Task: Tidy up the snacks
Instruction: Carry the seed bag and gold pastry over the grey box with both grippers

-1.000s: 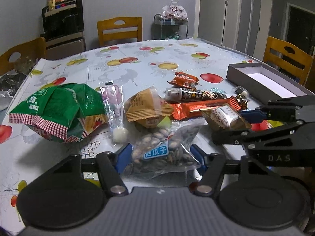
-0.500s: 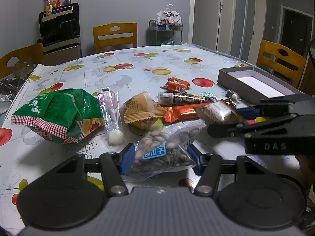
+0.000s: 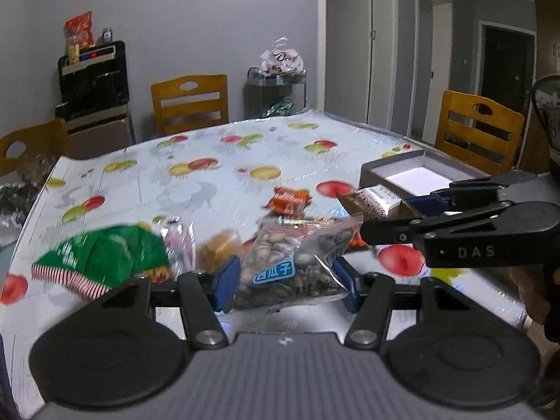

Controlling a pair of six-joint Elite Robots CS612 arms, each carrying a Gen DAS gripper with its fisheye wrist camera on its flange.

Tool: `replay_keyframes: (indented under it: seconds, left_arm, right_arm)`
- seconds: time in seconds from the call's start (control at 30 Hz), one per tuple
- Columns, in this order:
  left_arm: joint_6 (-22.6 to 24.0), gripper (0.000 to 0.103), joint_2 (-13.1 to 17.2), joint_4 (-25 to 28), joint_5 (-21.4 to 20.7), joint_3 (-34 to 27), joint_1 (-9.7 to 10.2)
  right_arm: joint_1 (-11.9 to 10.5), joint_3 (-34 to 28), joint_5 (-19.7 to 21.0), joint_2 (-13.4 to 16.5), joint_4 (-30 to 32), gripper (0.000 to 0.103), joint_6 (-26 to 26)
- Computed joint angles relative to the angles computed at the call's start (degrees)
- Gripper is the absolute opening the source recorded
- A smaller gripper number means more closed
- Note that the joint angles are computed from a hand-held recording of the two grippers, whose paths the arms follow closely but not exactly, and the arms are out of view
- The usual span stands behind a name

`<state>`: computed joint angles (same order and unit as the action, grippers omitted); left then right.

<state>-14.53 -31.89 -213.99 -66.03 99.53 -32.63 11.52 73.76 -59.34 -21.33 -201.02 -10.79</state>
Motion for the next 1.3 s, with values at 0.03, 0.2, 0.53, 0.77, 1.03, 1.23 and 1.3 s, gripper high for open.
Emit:
replay_keyframes:
  seconds: [0.03,0.2,0.53,0.77,1.03,1.23,1.3]
  left_arm:
    - [0.36,0.057,-0.05,0.14,-0.05,-0.29,-0.09]
    - [2.62,0.057,0.04,1.29,-1.61,-2.56,-0.49]
    - [7.6,0.057,2.06,4.77,-6.58,-10.45,-1.46]
    - [9.59,0.057,3.99,9.28,-9.17,-16.95,-2.2]
    - [14.31,0.057,8.45,17.26,-11.25,-28.98,-2.28]
    - [16.68,0.057,13.32,28.15,-12.36,-41.27,-1.49]
    - [17.23,0.057,14.9,31.0,-12.58,-44.83,-1.39]
  right_arm:
    - [-0.2,0.11,-0.05,-0.08,-0.63,0.042,0.45]
    - [-1.37,1.1,-1.88,-0.65,-2.84,0.042,2.48]
    - [-4.59,3.06,-6.53,-0.78,-6.0,0.042,7.63]
    - [-6.37,3.37,-9.22,-0.32,-7.03,0.042,9.86]
    - [-6.94,-0.04,-13.92,0.49,-2.66,0.042,8.28]
    - [-6.82,-3.0,-15.67,0.9,5.97,0.043,6.67]
    - [-6.72,-3.65,-16.44,0.98,8.27,0.043,6.27]
